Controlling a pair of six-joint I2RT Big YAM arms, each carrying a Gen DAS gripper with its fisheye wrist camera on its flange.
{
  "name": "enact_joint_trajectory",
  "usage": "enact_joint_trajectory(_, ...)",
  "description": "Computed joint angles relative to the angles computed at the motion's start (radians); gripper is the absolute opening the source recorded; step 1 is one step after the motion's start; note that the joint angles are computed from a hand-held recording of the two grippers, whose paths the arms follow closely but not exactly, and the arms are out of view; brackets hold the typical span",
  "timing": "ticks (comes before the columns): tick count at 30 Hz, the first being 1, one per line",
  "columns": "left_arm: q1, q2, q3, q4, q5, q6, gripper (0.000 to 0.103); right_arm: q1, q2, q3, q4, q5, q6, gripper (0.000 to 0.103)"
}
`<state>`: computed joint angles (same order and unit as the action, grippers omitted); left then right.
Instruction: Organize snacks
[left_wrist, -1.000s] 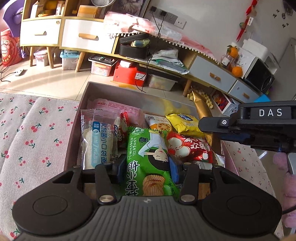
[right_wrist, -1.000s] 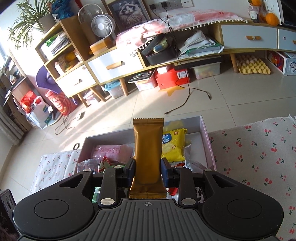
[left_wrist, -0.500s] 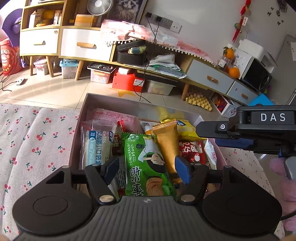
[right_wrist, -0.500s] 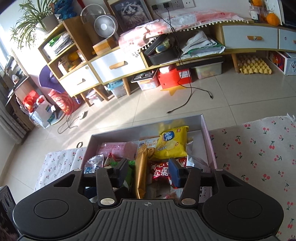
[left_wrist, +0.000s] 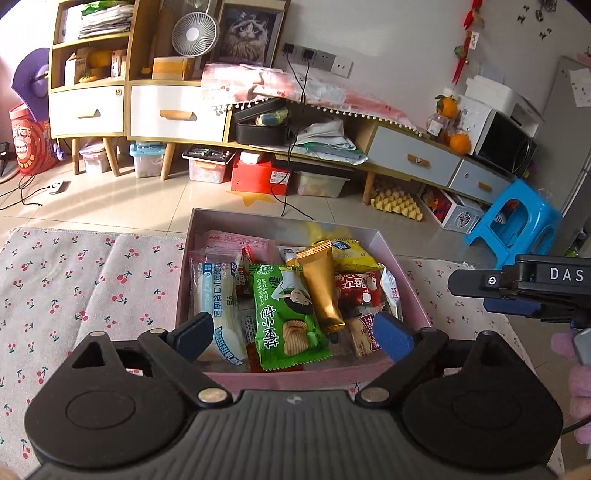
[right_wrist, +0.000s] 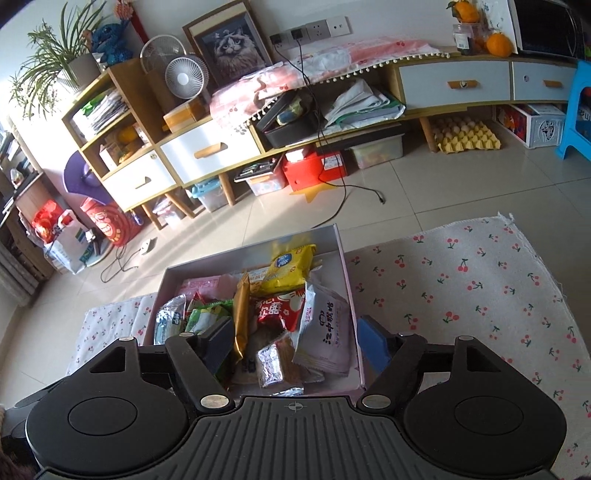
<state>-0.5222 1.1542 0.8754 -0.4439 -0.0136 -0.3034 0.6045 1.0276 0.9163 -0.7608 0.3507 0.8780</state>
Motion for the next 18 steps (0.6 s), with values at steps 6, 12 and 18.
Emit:
enact_joint_trajectory(6, -0.013, -0.072, -0.022, -0.085, -0.065, 0.001, 0.100, 0.086, -0.057, -0.026, -0.085, 0.046, 0.077, 0.082)
enact_joint_trajectory(12, -0.046, -0.127, -0.033, -0.169, -0.149, 0.007, 0.102, 0.191, -0.063, -0.021, -0.155, 0.075, 0.134, 0.083)
enact_joint_trajectory(18, -0.083, -0.183, -0.057, -0.246, -0.241, -0.050, 0.102, 0.298, -0.028, 0.015, -0.257, 0.122, 0.235, 0.083)
